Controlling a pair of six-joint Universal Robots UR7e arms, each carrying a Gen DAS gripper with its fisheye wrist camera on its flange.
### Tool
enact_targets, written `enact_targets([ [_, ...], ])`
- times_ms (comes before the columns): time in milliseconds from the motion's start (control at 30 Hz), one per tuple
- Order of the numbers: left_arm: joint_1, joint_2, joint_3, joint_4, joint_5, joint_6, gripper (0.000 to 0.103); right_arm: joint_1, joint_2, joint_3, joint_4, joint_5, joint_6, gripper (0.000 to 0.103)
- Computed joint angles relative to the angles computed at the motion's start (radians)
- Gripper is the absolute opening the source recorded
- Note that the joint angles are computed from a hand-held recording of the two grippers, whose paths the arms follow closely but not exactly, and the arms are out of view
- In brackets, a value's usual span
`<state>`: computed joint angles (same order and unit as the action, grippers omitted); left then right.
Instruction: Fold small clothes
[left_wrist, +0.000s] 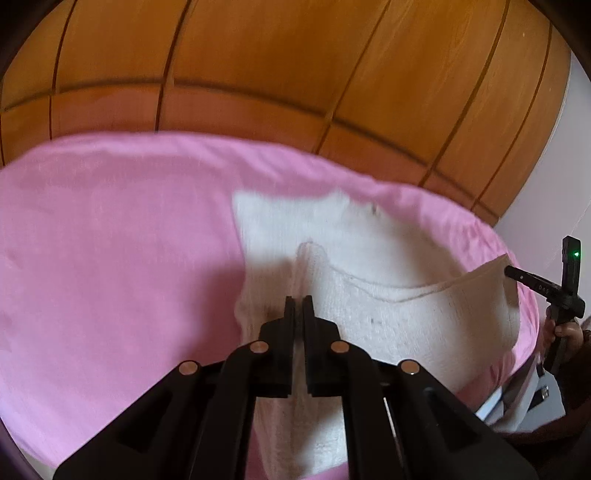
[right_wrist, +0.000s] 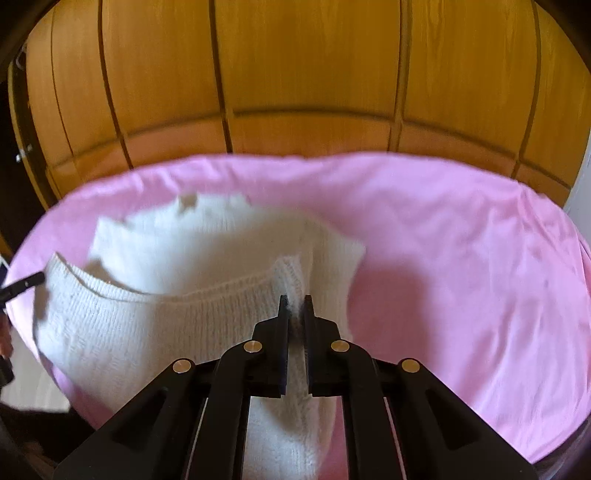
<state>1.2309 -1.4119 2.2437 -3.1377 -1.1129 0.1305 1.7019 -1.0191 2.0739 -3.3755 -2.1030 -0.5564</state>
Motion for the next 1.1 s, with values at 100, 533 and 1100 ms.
enact_targets([
  [100,0.004,0.057,-0.086,-0.017,0.018,0.018,0.003,0.004,0.054,-0.102,-0.001,0.016,-0.006,0.006],
  [533,0.075,0.468,-0.618,0.098,0.154,0.059,0.003,-0.047,0.468,-0.706,0.140,-0.142,-0.003,0.005],
  [1100,0.101,0.330,-0.407,0.066,0.178,-0.086,0.052,-0.002,0.373,-0.483,0.164,0.098,0.051,0.065],
])
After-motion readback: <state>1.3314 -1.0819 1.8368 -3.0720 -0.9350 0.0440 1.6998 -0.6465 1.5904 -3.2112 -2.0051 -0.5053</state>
